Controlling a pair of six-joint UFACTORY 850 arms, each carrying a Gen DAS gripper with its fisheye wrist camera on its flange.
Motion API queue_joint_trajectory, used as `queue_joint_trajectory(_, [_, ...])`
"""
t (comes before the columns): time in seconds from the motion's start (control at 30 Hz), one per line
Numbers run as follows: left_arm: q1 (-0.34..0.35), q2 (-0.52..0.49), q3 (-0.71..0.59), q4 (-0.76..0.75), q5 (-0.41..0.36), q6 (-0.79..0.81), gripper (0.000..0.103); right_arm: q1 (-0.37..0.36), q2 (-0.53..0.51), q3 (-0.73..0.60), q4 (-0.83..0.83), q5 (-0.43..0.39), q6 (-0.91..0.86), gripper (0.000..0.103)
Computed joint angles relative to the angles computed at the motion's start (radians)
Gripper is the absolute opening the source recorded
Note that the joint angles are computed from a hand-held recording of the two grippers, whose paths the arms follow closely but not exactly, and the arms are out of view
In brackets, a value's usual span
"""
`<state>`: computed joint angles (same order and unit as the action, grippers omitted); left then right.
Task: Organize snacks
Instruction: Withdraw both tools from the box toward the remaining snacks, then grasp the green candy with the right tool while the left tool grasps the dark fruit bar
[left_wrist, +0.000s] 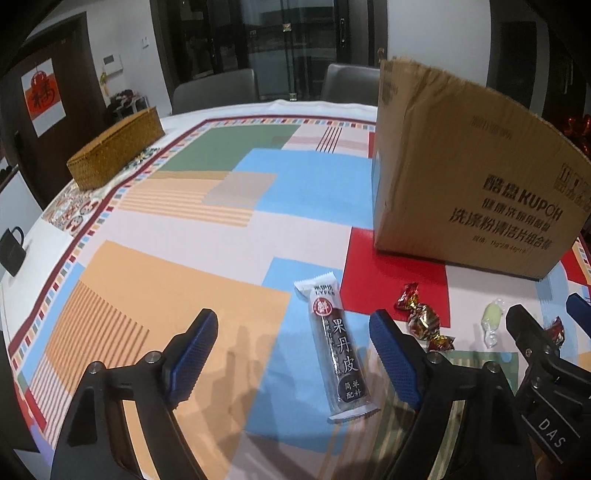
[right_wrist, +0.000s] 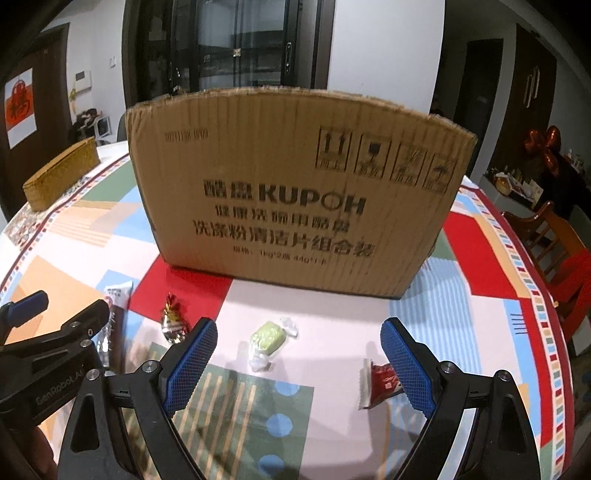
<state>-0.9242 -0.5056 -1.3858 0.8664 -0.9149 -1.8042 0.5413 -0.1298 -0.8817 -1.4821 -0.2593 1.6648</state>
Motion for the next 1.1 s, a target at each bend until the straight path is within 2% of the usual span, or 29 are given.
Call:
queue_joint_trajectory(0.33, [0.02, -0.018, 0.006, -0.043, 0.061, 0.02, 0.074, -0.014, -0.064, -0.04, 0.093, 0.039, -0.093, 0.09])
queue_joint_trajectory(0.57, [0.025, -0.026, 0.005, -0.06, 0.082, 0.025, 0.066, -0.019, -0.103, -0.068, 0.216, 0.058, -0.209, 0.076])
queue_joint_trajectory(0.83, [0.03, -0.023, 0.016, -0.057, 0.105, 0.006, 0.064, -0.013, -0.143, -0.091, 0.322, 0.066, -0.303, 0.065])
queue_joint_trajectory(0.93, [0.029, -0.024, 0.014, -0.056, 0.105, 0.007, 0.063, -0.009, -0.15, -0.093, 0.324, 0.064, -0.299, 0.064])
queue_joint_trajectory(1.03, [0.028, -0.025, 0.013, -0.051, 0.11, 0.009, 0.059, -0.004, -0.149, -0.091, 0.322, 0.067, -0.292, 0.061])
queue_joint_trajectory(1.1, [0.025, -0.026, 0.011, -0.048, 0.113, 0.013, 0.051, 0.001, -0.152, -0.092, 0.309, 0.067, -0.275, 0.056])
